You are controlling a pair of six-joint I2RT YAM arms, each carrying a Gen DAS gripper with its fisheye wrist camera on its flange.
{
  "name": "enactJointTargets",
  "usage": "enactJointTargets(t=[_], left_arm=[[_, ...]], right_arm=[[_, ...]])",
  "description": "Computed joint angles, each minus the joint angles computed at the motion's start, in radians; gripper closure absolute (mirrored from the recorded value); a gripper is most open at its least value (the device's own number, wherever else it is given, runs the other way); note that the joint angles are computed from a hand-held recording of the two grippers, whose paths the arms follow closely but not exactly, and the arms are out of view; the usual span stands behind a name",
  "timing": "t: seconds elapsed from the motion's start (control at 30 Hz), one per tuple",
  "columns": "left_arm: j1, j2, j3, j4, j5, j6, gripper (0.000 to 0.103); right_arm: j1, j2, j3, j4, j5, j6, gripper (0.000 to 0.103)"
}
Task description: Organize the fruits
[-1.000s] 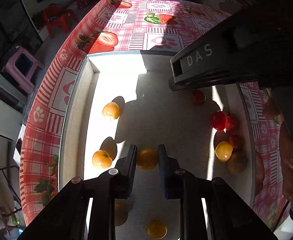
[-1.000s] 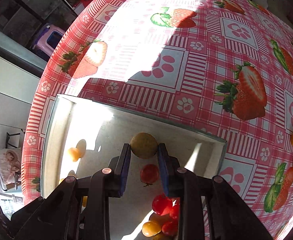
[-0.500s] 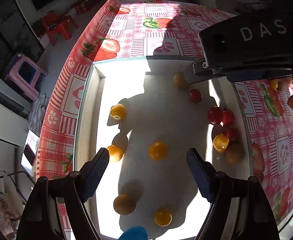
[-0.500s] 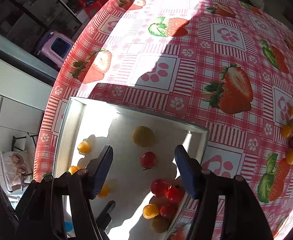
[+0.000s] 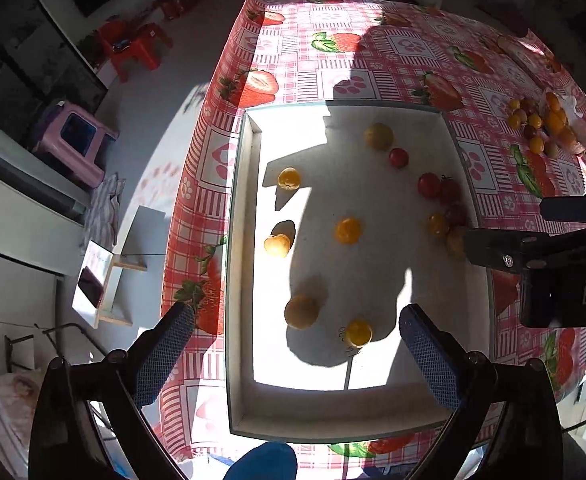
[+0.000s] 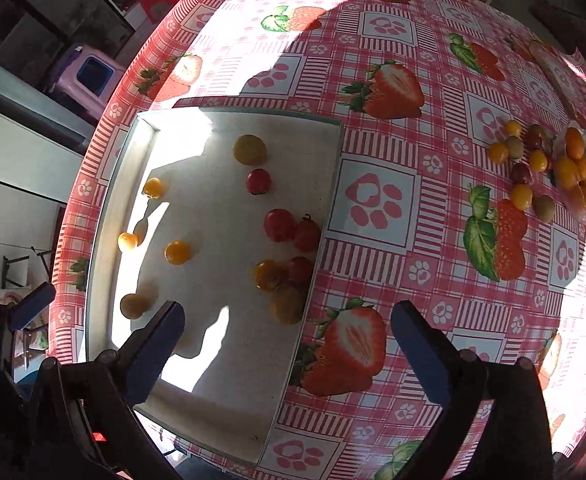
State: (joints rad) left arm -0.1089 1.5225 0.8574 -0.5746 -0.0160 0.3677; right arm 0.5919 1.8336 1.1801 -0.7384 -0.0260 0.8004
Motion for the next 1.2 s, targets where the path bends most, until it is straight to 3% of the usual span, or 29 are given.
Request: enactJointTargets(t=[0.27,0.67,1.2], left_arm=[[0.032,-0.037,0.056,-0.135,0.017,0.069,0.0],[0.054,-0.085,0.095,-0.275,0.02,0.154,0.0],[-0.069,-0.206,0.087,-0.4,-0.078,-0.03,0.0]], right_arm=[[0.102,-0.004,0.101,-0.181,0.05,0.017,0.0],[0.149,-0.03,0.21,-0.334,0.082,0.034,0.0],[0.138,-0.124,0.203,-0.422,0.072,-0.216,0.0]])
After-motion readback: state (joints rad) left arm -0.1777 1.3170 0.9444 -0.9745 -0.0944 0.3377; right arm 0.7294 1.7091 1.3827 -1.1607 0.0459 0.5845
